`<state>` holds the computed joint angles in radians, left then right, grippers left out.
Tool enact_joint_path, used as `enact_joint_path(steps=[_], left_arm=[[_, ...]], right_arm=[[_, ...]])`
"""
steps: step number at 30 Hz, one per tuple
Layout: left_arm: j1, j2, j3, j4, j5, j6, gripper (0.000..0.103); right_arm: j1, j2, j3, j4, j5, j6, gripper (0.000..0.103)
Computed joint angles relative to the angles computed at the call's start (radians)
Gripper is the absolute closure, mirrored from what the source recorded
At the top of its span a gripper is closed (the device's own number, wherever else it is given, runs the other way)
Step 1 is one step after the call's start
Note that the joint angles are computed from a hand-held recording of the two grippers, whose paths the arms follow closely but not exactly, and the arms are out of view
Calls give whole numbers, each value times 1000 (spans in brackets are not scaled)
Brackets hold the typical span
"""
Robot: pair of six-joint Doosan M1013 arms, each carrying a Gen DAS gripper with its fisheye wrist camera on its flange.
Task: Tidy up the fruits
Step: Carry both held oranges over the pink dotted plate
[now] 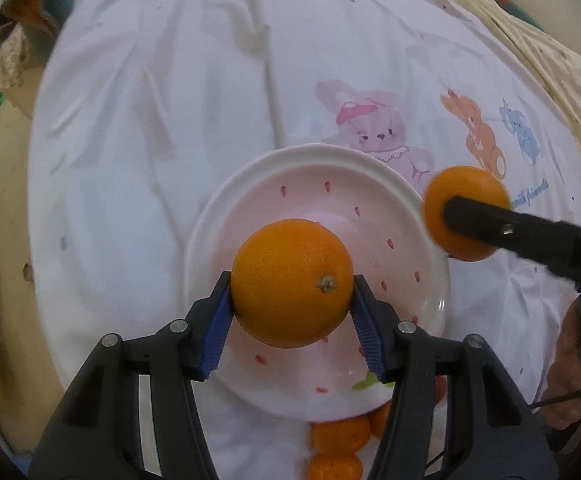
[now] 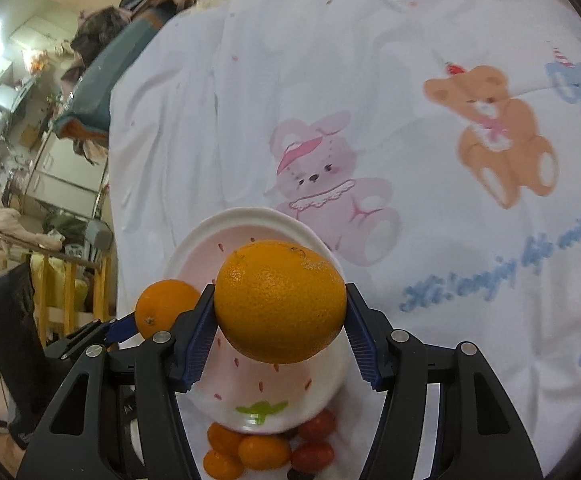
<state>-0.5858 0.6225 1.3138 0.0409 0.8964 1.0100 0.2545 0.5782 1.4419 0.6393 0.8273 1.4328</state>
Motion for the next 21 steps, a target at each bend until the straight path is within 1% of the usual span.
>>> enact_joint_path(steps=[3, 5, 12, 17, 21], left_arm=[[12, 16, -16, -54, 15, 22, 51], [15, 23, -24, -66, 26, 21, 51], [19, 45, -45, -29, 16, -4, 50], [28, 44, -35, -58, -1, -16, 49], [27, 45, -35, -51, -1, -12, 48]], right_arm=[[2, 27, -21, 4, 26, 21, 40], [1, 42, -34, -3, 44, 45, 40], [4, 70, -54, 8, 57, 51, 40], [9, 75, -63, 10, 56, 45, 40], [6, 75, -58, 28, 53, 37, 39]])
